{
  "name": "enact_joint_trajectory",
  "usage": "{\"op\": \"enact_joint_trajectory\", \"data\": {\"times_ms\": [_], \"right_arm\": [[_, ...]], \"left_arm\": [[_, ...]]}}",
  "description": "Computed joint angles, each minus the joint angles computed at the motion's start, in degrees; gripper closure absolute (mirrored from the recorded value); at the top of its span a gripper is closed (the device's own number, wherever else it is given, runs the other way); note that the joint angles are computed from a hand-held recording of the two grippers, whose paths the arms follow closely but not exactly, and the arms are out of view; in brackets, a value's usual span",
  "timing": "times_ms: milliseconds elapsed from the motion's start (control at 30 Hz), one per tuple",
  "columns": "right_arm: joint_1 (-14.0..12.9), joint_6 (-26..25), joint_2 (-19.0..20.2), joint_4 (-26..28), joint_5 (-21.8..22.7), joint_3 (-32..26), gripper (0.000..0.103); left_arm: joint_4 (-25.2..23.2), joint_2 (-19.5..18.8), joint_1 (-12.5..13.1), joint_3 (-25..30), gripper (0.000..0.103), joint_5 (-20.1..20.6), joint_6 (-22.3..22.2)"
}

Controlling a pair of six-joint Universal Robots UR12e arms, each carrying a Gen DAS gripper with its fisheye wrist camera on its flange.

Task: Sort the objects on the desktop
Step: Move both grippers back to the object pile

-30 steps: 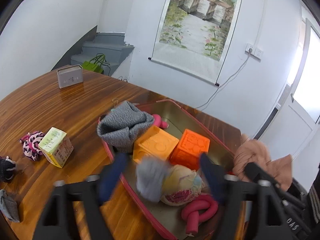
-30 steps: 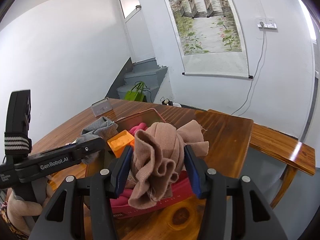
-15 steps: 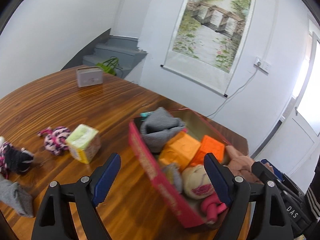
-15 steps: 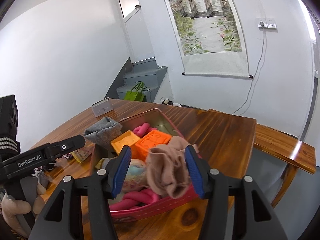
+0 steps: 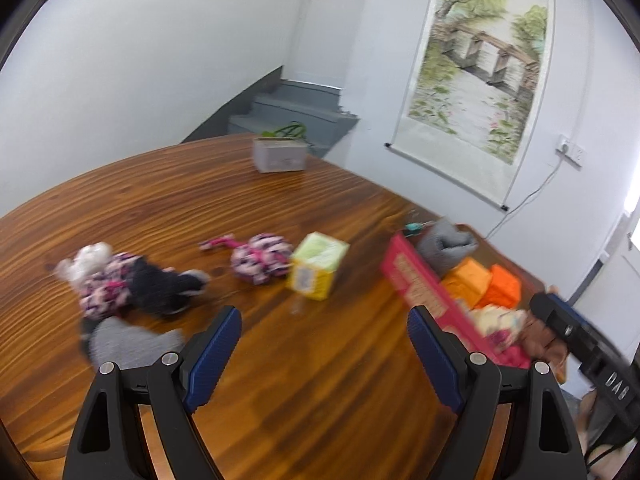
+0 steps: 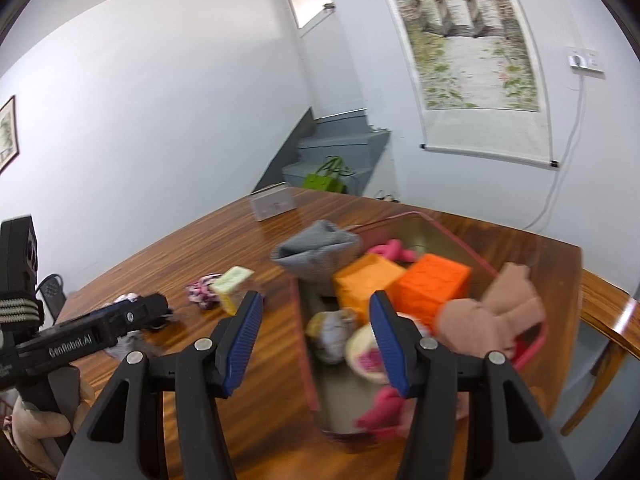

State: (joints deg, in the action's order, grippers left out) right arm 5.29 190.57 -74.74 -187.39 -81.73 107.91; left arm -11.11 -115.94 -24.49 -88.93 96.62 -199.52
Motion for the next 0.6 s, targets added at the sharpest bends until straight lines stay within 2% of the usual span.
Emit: {"op": "enact_joint_trajectory", "data": {"times_ms": [167,300,400,600], "right_arm": [[1.8,-0.8,0.9,0.6,1.3,-1.3,0.034],[3.1,-0.7,1.9,1.6,1.7,-2.3,0.031],[4.0,0.1,2.9,3.0,2.0,-3.3,0.029],[5.9,0.6,4.8,3.4,1.0,-5.0,0.029]], "left_arm": [[1.5,2.5,1.2,-4.5,0.016,2.4,0.2],[4.2,4.3,2.8,-8.3,0.016,2.2,-2.4],[2.8,4.8,3.6,-9.1,0.016,2.6,-4.0],[-1.0,3.5,3.7,-7.8,0.016,4.0,-4.5]]}}
